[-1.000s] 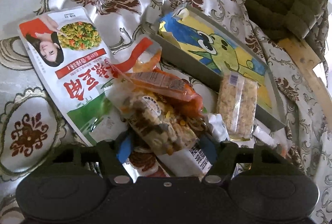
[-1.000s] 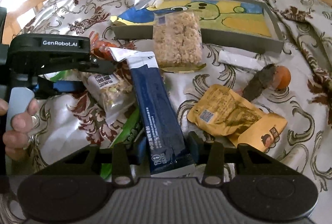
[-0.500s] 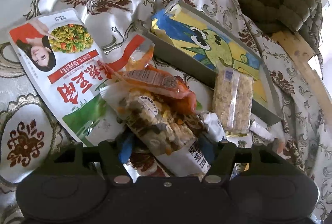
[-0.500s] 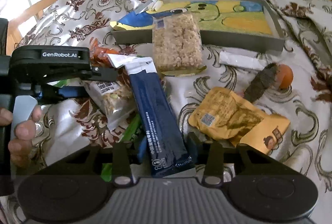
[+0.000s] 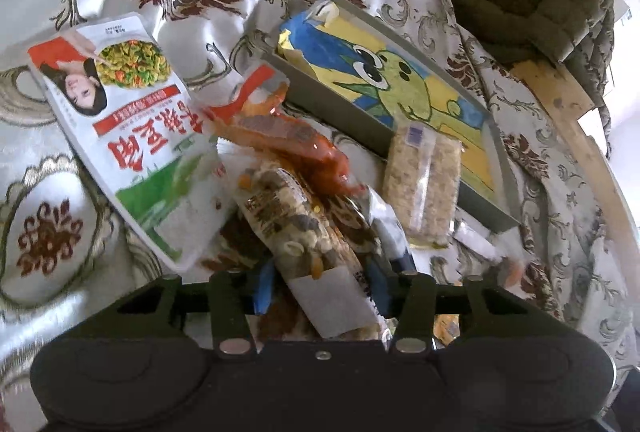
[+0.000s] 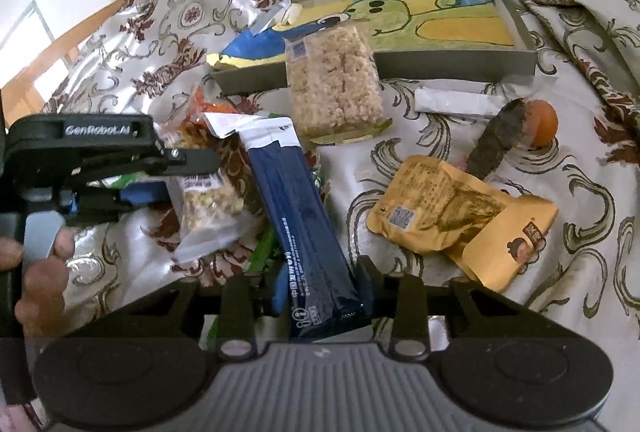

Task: Organize snacks
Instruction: 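Close the right tool on the blue package while the left tool grasps the nut bag, lifting both, then carry the blue package with the right tool into the tray while the left tool drops the nut bag there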

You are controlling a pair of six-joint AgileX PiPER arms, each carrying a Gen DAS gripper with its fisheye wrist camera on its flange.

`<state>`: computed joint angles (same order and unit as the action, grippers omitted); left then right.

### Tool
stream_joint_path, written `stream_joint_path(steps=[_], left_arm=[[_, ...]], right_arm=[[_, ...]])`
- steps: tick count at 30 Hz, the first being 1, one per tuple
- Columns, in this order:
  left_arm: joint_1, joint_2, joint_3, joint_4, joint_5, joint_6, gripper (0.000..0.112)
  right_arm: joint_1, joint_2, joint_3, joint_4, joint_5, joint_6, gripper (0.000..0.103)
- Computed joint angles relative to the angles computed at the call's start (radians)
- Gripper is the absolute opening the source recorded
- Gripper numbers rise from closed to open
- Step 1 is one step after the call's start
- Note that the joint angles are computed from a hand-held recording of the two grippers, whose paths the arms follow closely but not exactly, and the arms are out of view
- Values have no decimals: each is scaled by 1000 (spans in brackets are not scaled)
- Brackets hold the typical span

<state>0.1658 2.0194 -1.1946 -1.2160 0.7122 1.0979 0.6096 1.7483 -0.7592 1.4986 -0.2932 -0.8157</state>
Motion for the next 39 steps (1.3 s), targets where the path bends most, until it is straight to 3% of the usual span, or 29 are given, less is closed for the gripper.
stream_joint_path(steps=[8, 13, 20, 22, 27, 36, 39], left_arm=[[57, -83, 100, -42, 112, 63, 48], [69, -117, 139, -104, 112, 137, 48], [84, -154, 173, -185, 112, 211, 48], [91, -168, 189, -222, 125, 255, 48], [91, -176, 200, -284, 144, 298, 48], [27, -118, 102, -428, 123, 322, 48], [-19, -81, 41, -456, 66, 329, 48]], right_arm=[[42, -61, 53, -99, -80, 152, 37], [79, -95, 74, -105, -138, 152, 35], [89, -100, 84, -157, -159, 189, 32], [108, -110, 95, -156, -195, 189, 32], [198, -140, 117, -104, -394, 129, 31], [38, -102, 59, -257, -439, 185, 31], [-51, -58, 28, -345, -431, 265, 31]])
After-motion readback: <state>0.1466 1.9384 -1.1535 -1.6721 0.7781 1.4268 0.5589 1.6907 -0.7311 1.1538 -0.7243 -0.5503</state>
